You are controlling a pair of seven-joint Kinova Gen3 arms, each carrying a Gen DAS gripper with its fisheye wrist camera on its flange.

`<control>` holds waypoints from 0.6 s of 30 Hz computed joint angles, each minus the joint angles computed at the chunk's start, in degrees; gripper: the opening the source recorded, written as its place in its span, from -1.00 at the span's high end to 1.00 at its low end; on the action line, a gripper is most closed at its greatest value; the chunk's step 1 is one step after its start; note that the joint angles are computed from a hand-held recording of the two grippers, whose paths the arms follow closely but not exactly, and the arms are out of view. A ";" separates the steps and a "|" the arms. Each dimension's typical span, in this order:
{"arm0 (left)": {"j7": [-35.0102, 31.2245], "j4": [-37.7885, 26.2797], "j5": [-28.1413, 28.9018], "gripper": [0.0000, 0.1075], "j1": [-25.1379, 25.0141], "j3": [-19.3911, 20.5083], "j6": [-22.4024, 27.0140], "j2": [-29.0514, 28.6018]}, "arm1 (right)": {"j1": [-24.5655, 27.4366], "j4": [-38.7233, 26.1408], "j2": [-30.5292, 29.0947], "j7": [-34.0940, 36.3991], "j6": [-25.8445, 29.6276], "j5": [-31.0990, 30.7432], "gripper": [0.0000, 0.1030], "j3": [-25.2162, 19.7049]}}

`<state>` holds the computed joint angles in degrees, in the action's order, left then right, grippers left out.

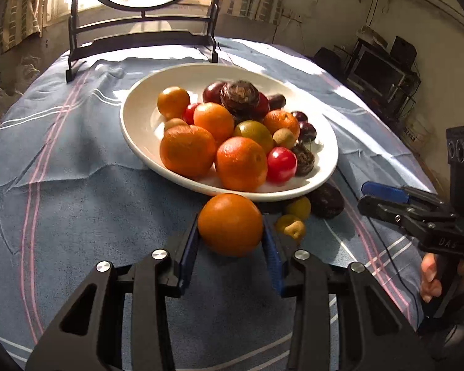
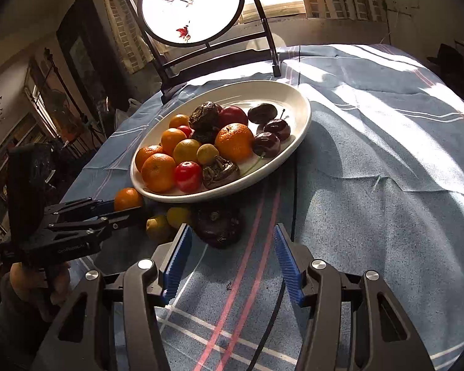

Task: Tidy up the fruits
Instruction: 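Grasp a large orange with the left tool while the right tool grasps a dark brown fruit, then place the orange and the dark brown fruit on the plate, opening both tools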

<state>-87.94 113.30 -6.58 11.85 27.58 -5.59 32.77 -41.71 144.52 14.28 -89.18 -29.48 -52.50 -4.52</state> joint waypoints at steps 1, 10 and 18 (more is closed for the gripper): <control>0.63 1.58 0.67 0.29 -0.36 -0.19 -2.33 -0.92 | -2.53 -0.78 0.10 2.33 1.46 -1.89 -0.07 2.65; 7.11 4.21 -4.43 0.29 -2.29 0.40 -7.34 -1.30 | -19.84 -9.72 5.40 23.30 16.54 -16.23 -0.07 26.54; 9.86 3.98 -7.41 0.29 -3.23 1.02 -6.92 -0.91 | -15.25 -11.58 4.53 36.36 16.14 -28.87 0.18 21.16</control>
<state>-78.08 117.28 -13.98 8.62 28.60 -12.51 31.85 -56.96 132.93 18.80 -52.82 -13.34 -81.37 16.65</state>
